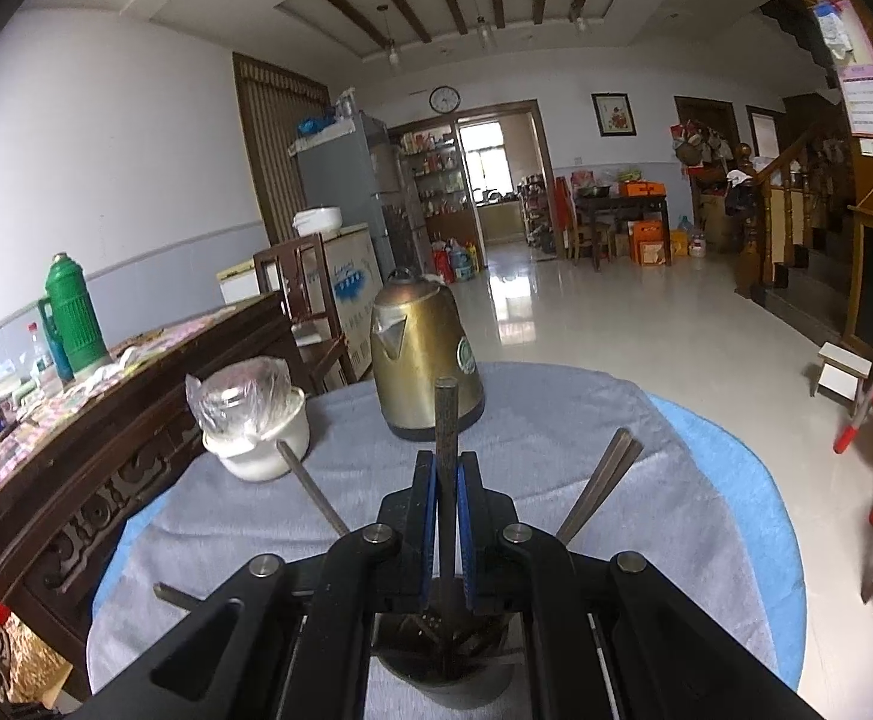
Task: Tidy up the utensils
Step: 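Lower the chopstick into the grey cup and open the right tool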
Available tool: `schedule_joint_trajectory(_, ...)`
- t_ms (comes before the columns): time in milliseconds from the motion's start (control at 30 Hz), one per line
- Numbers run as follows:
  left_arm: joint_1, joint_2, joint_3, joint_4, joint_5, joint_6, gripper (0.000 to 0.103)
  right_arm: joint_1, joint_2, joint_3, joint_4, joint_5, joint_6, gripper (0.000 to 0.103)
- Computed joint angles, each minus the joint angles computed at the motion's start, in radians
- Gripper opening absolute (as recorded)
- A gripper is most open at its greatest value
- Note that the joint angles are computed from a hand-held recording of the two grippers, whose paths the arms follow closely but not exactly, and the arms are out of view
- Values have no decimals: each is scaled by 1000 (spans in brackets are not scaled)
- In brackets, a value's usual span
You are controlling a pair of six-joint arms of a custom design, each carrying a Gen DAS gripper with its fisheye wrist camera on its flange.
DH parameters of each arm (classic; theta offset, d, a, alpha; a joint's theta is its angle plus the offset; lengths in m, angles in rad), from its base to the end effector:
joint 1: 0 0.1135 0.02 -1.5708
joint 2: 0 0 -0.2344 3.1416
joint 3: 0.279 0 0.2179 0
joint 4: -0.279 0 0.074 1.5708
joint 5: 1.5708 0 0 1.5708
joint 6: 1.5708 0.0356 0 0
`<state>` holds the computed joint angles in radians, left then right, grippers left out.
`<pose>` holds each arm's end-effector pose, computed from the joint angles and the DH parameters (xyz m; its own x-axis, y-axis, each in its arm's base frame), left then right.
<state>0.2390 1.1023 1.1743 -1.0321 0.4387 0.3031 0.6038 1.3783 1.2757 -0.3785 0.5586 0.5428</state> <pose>0.1782 0.0278 0.3105 -0.7530 0.0947 -0.6512 0.2589 0.9524 -0.1610 0.2429 0.1446 0.3336 -0.3751 0.2734 -0.8858 0.1157 0.9619 0.2479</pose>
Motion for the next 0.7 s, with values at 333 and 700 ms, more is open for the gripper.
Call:
schedule_joint_trajectory(333, -7, -8, -1, -5, -6, -2, 38, 16, 20, -11, -4, -12, 5, 7)
schedule_joint_trajectory(700, -19, -20, -11, -5, -10, -3, 38, -7, -45, -32, -37, -95, 74, 10)
